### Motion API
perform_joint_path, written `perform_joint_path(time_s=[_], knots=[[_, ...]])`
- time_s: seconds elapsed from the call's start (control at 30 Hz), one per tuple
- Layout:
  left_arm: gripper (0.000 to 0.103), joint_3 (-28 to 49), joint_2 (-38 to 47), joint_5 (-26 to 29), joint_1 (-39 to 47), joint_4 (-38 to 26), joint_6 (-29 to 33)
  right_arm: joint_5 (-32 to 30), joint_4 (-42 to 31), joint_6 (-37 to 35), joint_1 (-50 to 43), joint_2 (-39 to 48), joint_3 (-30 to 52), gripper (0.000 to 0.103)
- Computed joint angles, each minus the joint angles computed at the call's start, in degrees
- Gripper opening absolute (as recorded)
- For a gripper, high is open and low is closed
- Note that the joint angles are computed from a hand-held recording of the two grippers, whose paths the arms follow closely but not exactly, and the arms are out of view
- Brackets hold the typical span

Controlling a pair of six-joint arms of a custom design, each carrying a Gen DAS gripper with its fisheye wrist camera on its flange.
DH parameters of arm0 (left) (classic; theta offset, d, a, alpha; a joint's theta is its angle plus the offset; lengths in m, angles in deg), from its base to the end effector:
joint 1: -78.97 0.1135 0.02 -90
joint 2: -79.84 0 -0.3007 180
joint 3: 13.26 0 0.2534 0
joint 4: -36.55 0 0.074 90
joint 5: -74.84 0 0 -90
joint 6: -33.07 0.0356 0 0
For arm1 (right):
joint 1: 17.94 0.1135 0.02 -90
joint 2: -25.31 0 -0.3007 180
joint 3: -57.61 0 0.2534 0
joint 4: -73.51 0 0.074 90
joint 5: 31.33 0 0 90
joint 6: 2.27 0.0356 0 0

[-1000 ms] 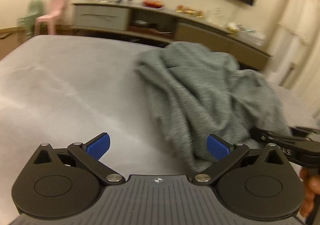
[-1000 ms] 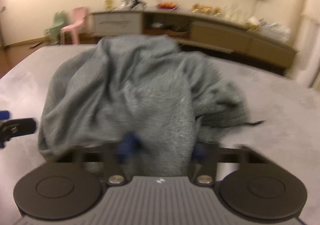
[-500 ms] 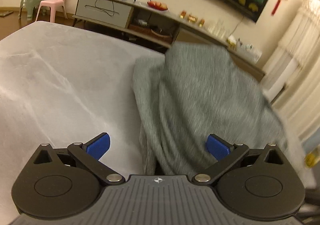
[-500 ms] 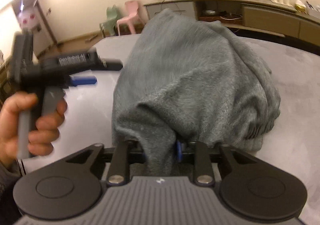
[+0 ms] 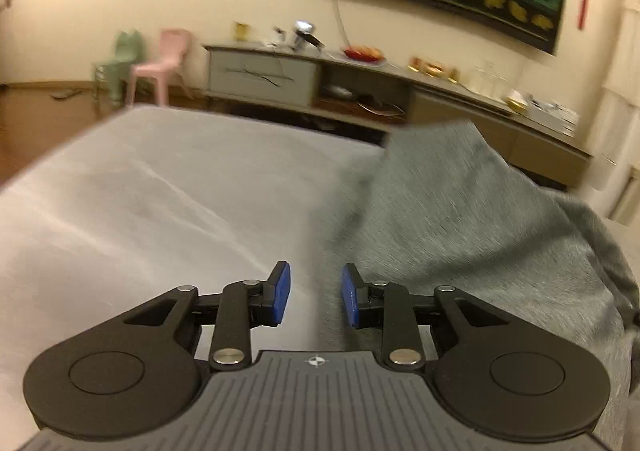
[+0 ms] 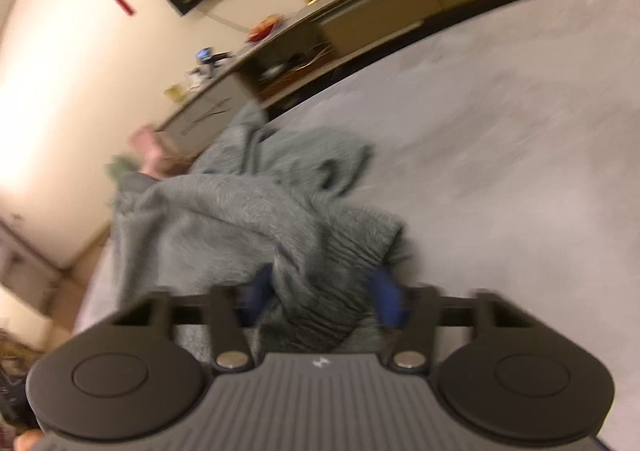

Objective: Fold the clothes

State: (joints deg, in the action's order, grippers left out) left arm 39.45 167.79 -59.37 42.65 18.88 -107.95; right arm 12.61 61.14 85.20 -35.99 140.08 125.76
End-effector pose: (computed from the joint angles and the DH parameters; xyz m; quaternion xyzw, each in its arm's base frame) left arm 0.2373 -0.1436 0.1884 -0.2311 0.8559 0.0546 0.4595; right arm 0.3606 -0.0905 0.1178 0.0161 0.8928 0.3270 0.3094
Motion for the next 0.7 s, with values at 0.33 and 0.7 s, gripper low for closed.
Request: perform_joint_path(time_s=[0.33, 0.7], knots=[[0.102, -0.93, 0.97, -12.5, -25.17, 20.22, 29.09, -19.6, -18.78, -14.35, -2.87, -12.24, 1.05, 0.009], [0.008, 13.14, 12.28, -4.93, -16.26, 10.53, 26.71, -26.38, -42.42, -28.51, -4.11, -7.12, 10.39, 0.017]])
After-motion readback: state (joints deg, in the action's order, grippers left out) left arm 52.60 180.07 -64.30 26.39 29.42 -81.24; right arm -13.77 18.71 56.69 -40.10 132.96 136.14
